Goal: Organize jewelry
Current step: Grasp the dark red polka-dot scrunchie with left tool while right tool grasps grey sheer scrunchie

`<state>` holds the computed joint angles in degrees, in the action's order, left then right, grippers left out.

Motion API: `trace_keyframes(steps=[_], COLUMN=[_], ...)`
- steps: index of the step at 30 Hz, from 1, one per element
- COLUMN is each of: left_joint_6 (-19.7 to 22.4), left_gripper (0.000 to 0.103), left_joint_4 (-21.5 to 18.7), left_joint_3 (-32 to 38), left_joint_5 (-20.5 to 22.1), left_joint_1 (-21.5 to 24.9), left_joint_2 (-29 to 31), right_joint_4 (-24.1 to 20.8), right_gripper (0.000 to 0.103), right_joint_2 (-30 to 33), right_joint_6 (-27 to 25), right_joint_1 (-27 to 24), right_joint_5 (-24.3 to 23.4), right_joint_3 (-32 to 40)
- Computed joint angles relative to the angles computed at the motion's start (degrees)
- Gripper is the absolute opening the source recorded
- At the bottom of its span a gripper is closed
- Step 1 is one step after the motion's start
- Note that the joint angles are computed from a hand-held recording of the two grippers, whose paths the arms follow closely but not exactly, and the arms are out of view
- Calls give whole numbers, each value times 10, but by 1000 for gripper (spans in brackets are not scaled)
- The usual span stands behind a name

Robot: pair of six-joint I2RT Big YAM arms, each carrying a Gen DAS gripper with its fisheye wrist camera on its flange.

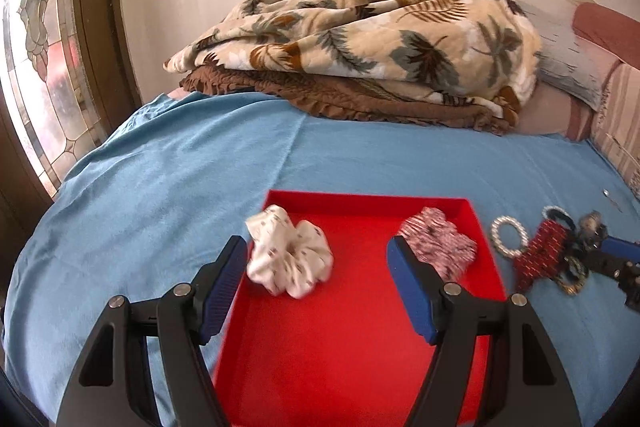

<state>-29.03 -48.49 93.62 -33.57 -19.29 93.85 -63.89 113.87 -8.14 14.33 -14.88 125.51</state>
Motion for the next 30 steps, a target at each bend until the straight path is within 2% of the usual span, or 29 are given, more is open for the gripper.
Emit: trace_keyframes(steps=[2,6,11,16,19,23,30], left_joint_6=[-8,-26,-12,-10,0,9,19], left_gripper=[71,71,71,72,72,72,72], left_joint_4=[-3,-15,-34,-75,-103,-158,-226], left_joint_3=[-6,-2,56,154,228,338,507], left_joint_5=[-4,14,17,54,64,78,120], left_joint_1=[-16,-41,-72,-86,-91,-90,-80], left_joint_2=[-5,-5,29,99,155,236,355], right_joint_4=[16,40,48,59,64,51,2], right_gripper=[50,51,52,52,58,58,58], right_joint_2=[-22,-45,-30,0,24,63,126], right_joint_6=[-2,5,29,53,64,76,67], right_joint_1=[-22,-73,-116,-136,-140,-142,-146], right_joint_5=[-1,-1,-1,-16,-21,-37,-81], right_joint_3=[-38,-86,-80,-52,-27,17,105])
